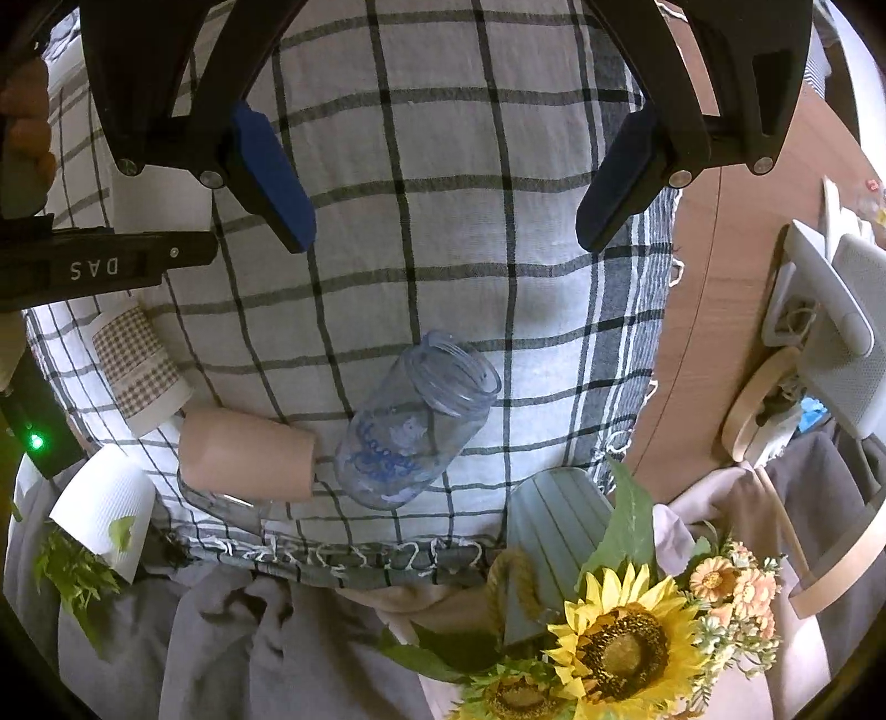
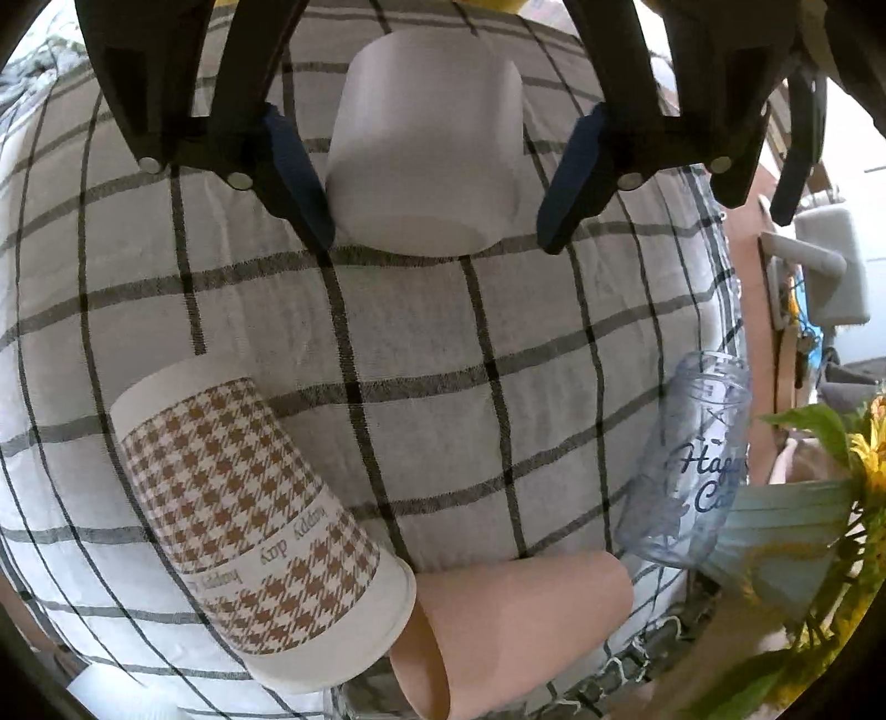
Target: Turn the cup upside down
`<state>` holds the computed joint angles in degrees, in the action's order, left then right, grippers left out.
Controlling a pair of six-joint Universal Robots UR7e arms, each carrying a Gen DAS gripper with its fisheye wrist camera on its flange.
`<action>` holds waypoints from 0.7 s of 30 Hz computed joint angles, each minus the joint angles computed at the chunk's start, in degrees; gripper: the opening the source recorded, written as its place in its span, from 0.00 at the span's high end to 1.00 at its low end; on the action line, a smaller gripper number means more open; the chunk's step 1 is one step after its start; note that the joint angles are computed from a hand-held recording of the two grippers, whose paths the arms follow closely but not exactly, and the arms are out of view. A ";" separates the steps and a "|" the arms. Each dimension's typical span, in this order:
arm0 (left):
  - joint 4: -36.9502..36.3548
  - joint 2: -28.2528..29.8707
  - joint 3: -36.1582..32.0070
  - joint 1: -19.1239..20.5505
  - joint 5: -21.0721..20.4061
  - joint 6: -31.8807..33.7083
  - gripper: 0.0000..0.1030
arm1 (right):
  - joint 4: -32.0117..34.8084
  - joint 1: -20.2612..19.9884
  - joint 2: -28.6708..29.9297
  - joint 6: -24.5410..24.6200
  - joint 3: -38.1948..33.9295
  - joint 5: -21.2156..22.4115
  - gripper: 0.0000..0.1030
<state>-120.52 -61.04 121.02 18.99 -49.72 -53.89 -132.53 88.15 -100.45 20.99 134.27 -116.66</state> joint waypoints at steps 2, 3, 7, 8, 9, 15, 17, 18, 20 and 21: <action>-0.20 0.16 -0.03 0.16 -0.05 0.25 0.06 | -0.02 0.22 0.03 -0.23 0.02 -0.31 0.37; -0.46 0.22 -0.03 0.25 -0.15 0.36 0.06 | 0.10 0.29 -0.14 -0.41 0.02 -0.31 0.37; -0.51 0.52 -0.10 0.04 0.41 0.41 0.06 | -1.20 2.02 -1.22 -1.11 1.02 -2.53 0.37; -0.33 0.59 -0.12 -0.07 0.65 0.29 0.06 | -2.10 3.04 -1.35 -1.42 1.24 -3.94 0.37; -0.27 0.75 -0.17 -0.20 0.98 0.18 0.06 | -3.16 3.89 -1.44 -2.01 1.42 -5.08 0.37; 0.21 1.33 -0.43 -0.45 1.79 -0.24 0.06 | -12.74 7.91 -1.12 -7.11 3.30 -11.16 0.37; 0.57 1.64 -0.46 -0.68 1.88 -0.05 0.06 | -15.14 9.17 -0.28 -7.94 4.06 -13.70 0.38; 0.50 1.65 -0.38 -0.67 1.67 -0.02 0.06 | -15.32 9.39 -0.13 -8.06 4.36 -14.17 0.38; 0.62 1.69 -0.22 -0.73 1.58 -0.37 0.06 | -17.34 9.63 0.31 -9.93 4.96 -14.61 0.38; 0.72 1.75 -0.17 -0.72 1.45 -0.54 0.06 | -17.65 10.02 0.05 -10.43 5.33 -15.09 0.38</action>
<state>-119.80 -59.30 120.85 18.27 -48.27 -54.43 -150.18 98.17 -100.40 10.55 139.60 -131.75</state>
